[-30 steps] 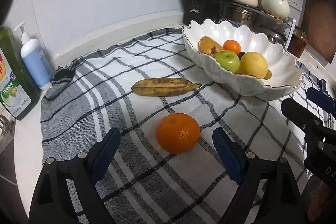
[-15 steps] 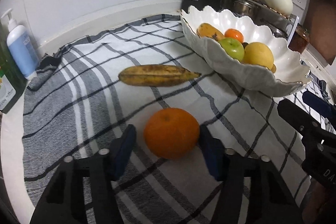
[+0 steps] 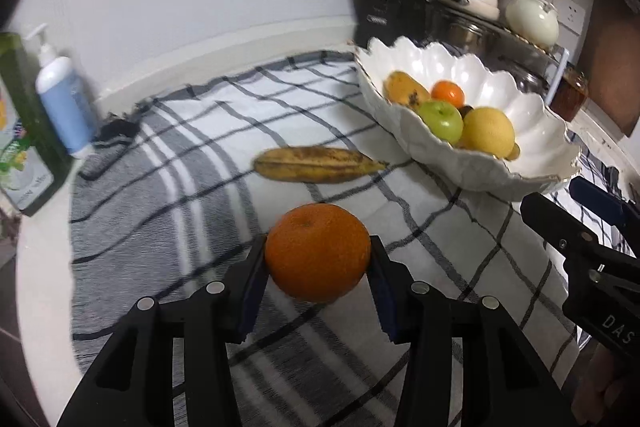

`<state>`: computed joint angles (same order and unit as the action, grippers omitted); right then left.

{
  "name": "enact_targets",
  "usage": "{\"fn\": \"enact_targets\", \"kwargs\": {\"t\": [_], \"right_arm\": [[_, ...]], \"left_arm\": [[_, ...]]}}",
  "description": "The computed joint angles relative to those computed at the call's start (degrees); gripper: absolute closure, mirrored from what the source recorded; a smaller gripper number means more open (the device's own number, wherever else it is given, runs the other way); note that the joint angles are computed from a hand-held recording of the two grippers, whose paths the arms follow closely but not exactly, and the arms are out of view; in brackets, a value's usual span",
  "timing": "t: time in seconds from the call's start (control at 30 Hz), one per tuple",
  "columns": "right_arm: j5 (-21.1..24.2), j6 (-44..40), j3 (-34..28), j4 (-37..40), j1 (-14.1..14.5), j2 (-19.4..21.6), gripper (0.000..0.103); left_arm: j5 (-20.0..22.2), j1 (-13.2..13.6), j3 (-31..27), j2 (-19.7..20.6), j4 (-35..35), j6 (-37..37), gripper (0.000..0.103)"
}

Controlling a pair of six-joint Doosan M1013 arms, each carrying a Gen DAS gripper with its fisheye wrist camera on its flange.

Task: Organize fruits
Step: 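Lower left gripper and close it on the orange, then close right gripper on the banana while left gripper holds the orange raised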

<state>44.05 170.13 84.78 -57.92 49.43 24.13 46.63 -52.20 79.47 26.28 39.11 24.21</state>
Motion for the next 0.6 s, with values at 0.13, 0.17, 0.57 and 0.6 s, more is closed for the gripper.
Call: {"fn": "enact_targets", "kwargs": {"t": [0.13,0.17,0.57,0.6], "right_arm": [[-2.7,-4.9,-1.0,0.3,-0.1,0.1,0.025],[-3.8,-6.8,-1.4,0.7,-0.2,0.2,0.025],[-11.9,-47.0,-10.3,24.8,-2.4,4.4,0.025],[-11.2,-53.7,-12.0,29.8,-2.8,5.2,0.026]], "left_arm": [[2.9,-0.7,1.3,-1.5,4.5,-5.4,0.056],[3.3,-0.9,1.7,-1.9,5.3,-6.7,0.056],[10.3,-1.3,4.2,-3.9,10.2,-21.5,0.056],[10.5,-1.2,4.2,-4.0,10.0,-22.1,0.056]]}}
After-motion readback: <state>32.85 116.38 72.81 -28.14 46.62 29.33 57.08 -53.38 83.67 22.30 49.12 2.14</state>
